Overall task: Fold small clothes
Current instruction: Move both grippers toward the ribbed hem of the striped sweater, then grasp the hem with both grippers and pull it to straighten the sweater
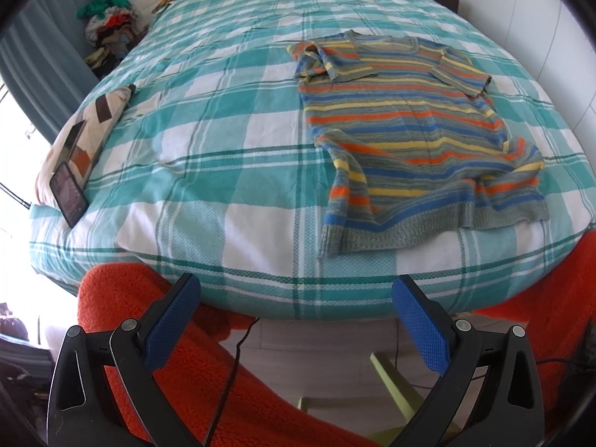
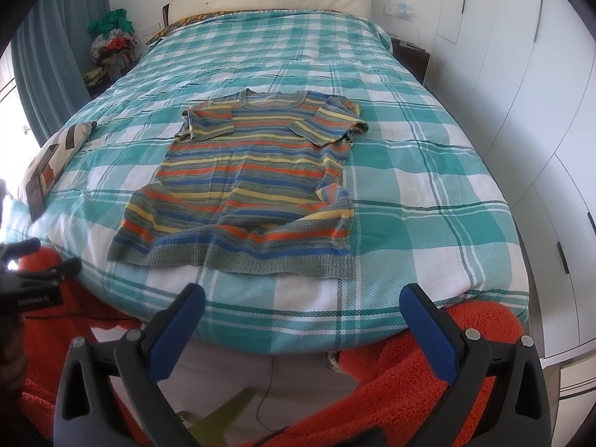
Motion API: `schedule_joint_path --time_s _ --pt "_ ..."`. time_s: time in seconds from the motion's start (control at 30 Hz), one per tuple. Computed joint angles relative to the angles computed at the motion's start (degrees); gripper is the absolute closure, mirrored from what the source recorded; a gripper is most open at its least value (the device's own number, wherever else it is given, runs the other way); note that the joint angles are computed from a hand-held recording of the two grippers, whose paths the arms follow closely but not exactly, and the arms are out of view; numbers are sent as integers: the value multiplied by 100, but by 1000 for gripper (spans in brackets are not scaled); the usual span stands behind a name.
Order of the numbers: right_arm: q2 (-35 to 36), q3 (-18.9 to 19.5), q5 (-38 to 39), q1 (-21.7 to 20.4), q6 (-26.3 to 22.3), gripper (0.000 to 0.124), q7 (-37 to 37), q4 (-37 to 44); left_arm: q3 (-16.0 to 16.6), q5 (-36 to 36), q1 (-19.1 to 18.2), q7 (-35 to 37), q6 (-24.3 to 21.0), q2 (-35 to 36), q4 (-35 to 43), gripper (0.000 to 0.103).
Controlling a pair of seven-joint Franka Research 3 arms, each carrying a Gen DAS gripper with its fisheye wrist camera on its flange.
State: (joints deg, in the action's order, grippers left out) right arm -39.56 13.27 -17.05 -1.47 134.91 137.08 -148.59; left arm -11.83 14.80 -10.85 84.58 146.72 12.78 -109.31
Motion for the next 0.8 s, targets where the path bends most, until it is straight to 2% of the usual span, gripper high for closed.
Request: schedule_joint_path --time_s 0.13,0.33,0.6,0.8 --pt "-8 -5 2 -8 10 21 32 -27 -115 -536 179 527 -184 239 256 1" --pt "-20 -2 -7 -7 18 21 48 -51 -79 -407 88 534 2 150 113 1" --pt "86 26 -58 -18 -80 21 47 -23 -130 -596 102 732 153 53 8 1" --pt "507 141 -415 -34 -719 21 77 384 -133 -763 152 900 180 164 109 1"
